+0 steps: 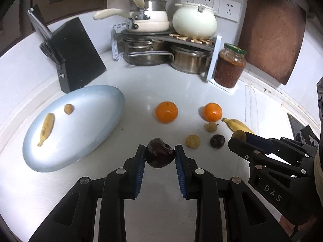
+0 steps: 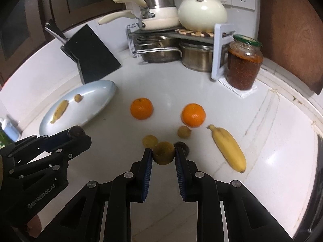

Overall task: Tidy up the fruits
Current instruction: 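Carry the dark fruit in the left tool while the right tool carries the tan fruit to the plate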

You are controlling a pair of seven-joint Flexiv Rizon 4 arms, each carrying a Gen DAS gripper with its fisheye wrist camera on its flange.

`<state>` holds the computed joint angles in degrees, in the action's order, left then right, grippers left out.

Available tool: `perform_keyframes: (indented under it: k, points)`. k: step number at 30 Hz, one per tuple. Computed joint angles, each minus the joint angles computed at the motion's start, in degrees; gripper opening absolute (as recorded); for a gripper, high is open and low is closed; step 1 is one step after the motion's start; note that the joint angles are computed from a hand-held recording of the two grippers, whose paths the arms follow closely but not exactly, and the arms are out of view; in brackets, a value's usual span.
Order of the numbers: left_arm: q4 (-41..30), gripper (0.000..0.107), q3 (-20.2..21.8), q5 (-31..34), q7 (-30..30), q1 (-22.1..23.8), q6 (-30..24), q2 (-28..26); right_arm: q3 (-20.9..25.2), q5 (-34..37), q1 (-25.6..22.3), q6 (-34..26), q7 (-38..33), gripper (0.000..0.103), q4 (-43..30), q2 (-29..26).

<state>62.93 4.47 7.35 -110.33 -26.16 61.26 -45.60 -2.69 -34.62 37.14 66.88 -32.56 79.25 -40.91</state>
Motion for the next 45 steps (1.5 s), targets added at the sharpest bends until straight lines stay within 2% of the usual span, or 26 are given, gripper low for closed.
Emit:
perform_keyframes:
  k: [17, 32, 45]
  points:
    - [4.8, 0.029, 5.3, 6.5, -9.3, -0.6, 3.3, 4.9, -0.7, -0.1, 1.9, 2.1, -2.7, 0.025, -8.2, -4.1]
    - [8.9, 0.029, 8.2, 13.2, -17.3, 0.4, 4.0, 9.2, 0.5, 3.4, 3.4, 0.6, -10.3, 0.025, -20.6, -10.7]
    - [7.9, 0.029, 9.1, 17.4, -21.5, 1.6, 3.3, 9.9, 1.3, 7.7, 4.6, -2.9, -17.8, 0.025, -35.1, -17.9]
